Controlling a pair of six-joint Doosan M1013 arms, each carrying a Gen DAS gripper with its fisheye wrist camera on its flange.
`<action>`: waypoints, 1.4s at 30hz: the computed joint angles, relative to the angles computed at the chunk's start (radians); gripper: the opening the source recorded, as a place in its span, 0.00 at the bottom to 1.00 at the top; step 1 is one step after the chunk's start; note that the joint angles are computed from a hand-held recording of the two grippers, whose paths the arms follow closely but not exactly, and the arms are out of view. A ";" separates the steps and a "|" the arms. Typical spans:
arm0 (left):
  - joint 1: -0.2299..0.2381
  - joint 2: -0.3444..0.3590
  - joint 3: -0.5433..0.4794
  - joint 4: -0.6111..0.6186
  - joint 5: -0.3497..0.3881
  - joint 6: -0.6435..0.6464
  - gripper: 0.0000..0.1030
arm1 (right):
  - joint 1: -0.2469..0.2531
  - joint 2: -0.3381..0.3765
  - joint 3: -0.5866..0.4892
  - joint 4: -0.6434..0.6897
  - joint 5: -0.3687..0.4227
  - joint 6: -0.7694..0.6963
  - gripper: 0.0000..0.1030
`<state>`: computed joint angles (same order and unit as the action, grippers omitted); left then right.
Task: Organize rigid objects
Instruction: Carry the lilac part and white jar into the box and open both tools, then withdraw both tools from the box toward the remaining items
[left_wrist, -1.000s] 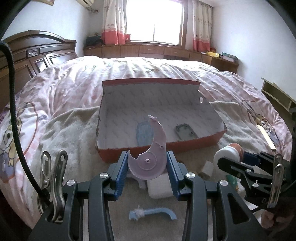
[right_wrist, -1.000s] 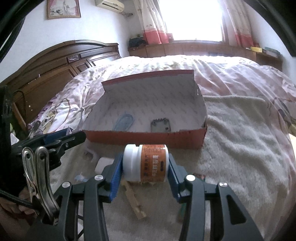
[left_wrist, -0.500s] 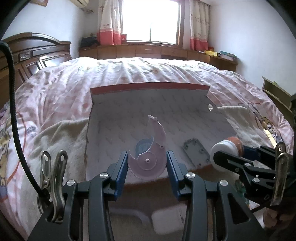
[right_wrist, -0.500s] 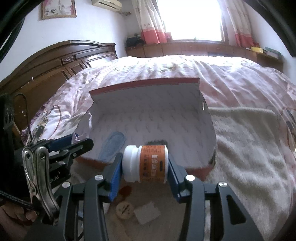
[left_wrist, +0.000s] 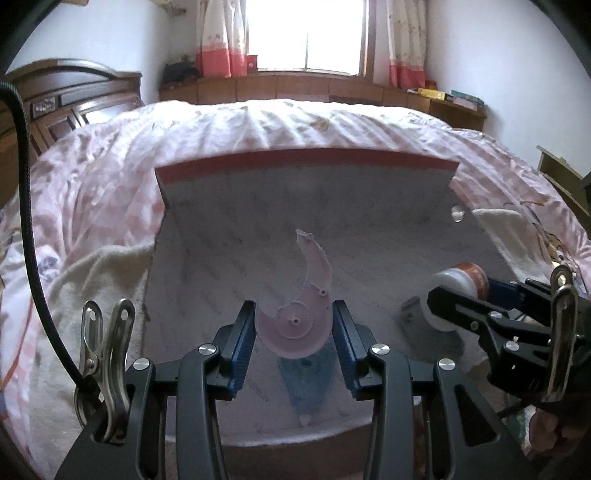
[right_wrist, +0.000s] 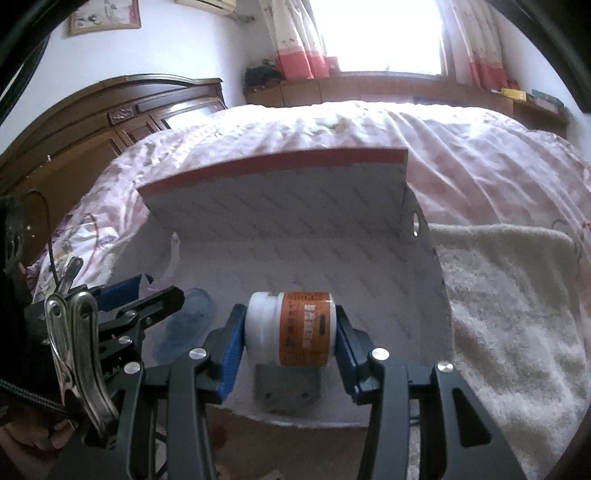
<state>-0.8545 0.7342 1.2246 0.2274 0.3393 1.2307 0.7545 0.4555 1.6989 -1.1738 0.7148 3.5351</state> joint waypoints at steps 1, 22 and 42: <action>0.000 0.007 -0.008 -0.014 0.012 0.009 0.40 | -0.002 0.002 -0.001 0.001 -0.002 -0.006 0.46; -0.017 -0.001 0.015 -0.076 0.100 -0.007 0.40 | 0.016 0.018 -0.011 0.100 0.027 -0.165 0.47; -0.026 -0.054 0.065 0.137 0.092 -0.213 0.42 | 0.059 -0.013 0.004 -0.045 0.062 0.016 0.83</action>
